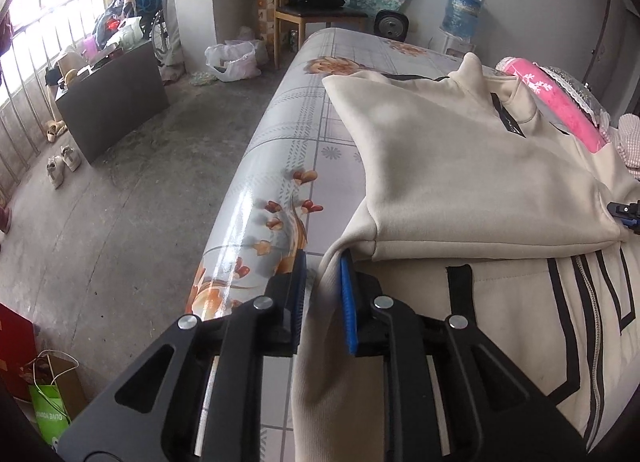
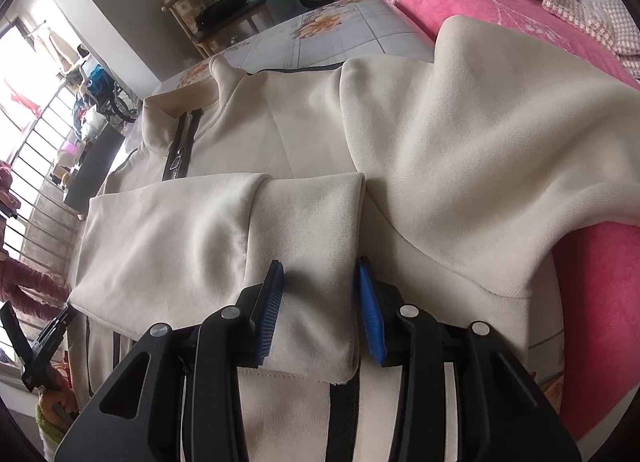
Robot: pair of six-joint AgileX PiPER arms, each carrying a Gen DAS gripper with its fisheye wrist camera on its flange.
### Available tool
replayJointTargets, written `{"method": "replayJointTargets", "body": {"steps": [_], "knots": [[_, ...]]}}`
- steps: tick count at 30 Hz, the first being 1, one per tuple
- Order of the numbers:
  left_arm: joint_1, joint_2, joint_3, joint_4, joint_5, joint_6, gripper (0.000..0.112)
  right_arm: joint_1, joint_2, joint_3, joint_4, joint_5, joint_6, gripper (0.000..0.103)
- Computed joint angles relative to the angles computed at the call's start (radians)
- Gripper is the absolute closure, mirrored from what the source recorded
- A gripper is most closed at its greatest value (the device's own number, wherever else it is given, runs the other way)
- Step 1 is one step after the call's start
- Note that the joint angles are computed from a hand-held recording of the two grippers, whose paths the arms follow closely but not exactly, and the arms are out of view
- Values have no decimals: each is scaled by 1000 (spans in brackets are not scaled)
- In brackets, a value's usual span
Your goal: Fold large clothes
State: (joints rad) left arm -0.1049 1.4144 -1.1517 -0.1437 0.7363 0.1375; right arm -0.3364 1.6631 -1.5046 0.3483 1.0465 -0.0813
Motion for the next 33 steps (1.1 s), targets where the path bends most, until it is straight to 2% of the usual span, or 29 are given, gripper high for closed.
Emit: {"method": "replayJointTargets", "body": {"steps": [6,7,8,11,14,17,19,22,27,30,33], "knots": [[-27,-5,7,50,-9,-39,95,20,41,-52,-34,6,43,69],[-34,-7,10,65,-11,-52,95,25,52,-66,-45,6,52,75],[-42,-10,13,80,-14,-66,95,29,62,-79,-54,10,58,90],[-59,-13,20,118,-23,-100,95,52,96,-144,-77,28,76,95],[-65,-17,23,137,-25,-114,95,99,115,-269,-127,31,99,95],[-80,-20,26,168,-27,-143,95,119,115,-410,-84,6,64,95],[-85,-21,26,184,-27,-156,95,122,109,-449,-57,-27,22,95],[-91,-23,29,197,-28,-169,95,98,134,-440,-53,-20,6,95],[-109,-23,29,228,-24,-183,94,35,248,-387,-78,102,39,93],[-116,-25,27,239,-14,-187,94,34,211,-318,-124,44,57,85],[-91,-44,19,177,26,-119,94,28,178,-318,-142,21,56,84]]}}
